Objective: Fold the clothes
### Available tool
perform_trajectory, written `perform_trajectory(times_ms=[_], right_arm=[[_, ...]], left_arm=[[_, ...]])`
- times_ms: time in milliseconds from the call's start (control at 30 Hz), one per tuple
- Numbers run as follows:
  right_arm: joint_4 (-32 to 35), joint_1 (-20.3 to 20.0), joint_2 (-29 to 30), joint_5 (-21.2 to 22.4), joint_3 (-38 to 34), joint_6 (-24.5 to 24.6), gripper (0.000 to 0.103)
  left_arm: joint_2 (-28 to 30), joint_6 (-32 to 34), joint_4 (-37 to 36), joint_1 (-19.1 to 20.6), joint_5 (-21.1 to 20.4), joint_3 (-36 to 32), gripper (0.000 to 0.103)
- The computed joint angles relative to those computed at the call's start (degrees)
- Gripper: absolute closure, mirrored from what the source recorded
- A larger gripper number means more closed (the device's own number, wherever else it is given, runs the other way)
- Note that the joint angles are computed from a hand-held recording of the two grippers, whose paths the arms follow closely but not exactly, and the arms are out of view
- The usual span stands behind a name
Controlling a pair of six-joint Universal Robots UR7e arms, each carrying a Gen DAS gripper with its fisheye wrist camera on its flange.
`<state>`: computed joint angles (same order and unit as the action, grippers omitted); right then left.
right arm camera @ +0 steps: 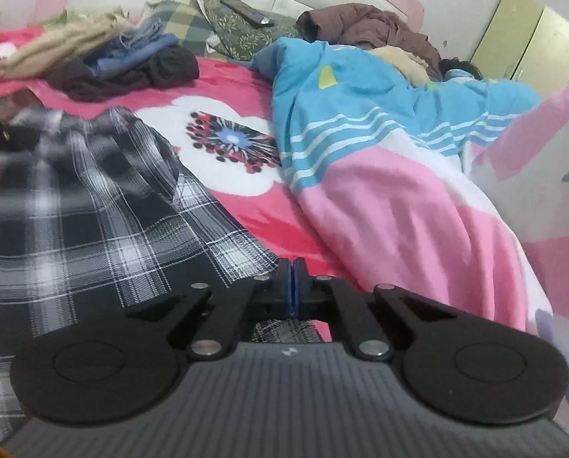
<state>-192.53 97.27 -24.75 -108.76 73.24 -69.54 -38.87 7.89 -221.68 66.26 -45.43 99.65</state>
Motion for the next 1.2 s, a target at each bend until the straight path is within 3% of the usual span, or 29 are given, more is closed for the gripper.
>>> perform_trajectory(times_ms=[167,433,567,700,800,1000,1100,1200], right_arm=[[-3.8,-0.2,3.1,-1.3,-2.9,-3.3,0.103],[-3.7,-1.6,8.8,-4.5,-9.2,-5.2,0.103],[-1.1,-1.5,8.1,-5.0,-9.6,-0.3,0.103],[-0.8,-1.5,0.4,-1.6,-3.6,13.0,0.097],[-6.4,-1.4,-8.7,0.3,6.0,18.2,0.089],[-16.9,-1.6,-24.5,-2.5,26.0,17.3,0.086],[-17.0,-2.7,-27.8,-5.6,32.5,15.6,0.085],[-15.9,-4.2,-27.5,-8.6,35.3,14.3,0.085]], left_arm=[[0.5,3.0,-1.0,-0.4,-0.5,-0.3,0.056],[0.5,3.3,2.6,-0.2,0.3,-0.7,0.055],[0.5,3.7,2.6,-0.2,0.3,-0.6,0.051],[0.4,5.0,2.2,-0.4,-0.2,-0.1,0.045],[0.5,6.9,0.4,-0.7,-0.4,0.0,0.043],[1.9,13.8,-6.3,-2.5,0.9,-0.6,0.038],[2.3,17.1,-8.3,-3.3,-0.4,-0.3,0.038],[2.8,18.6,-8.0,-3.7,-1.9,-0.1,0.038]])
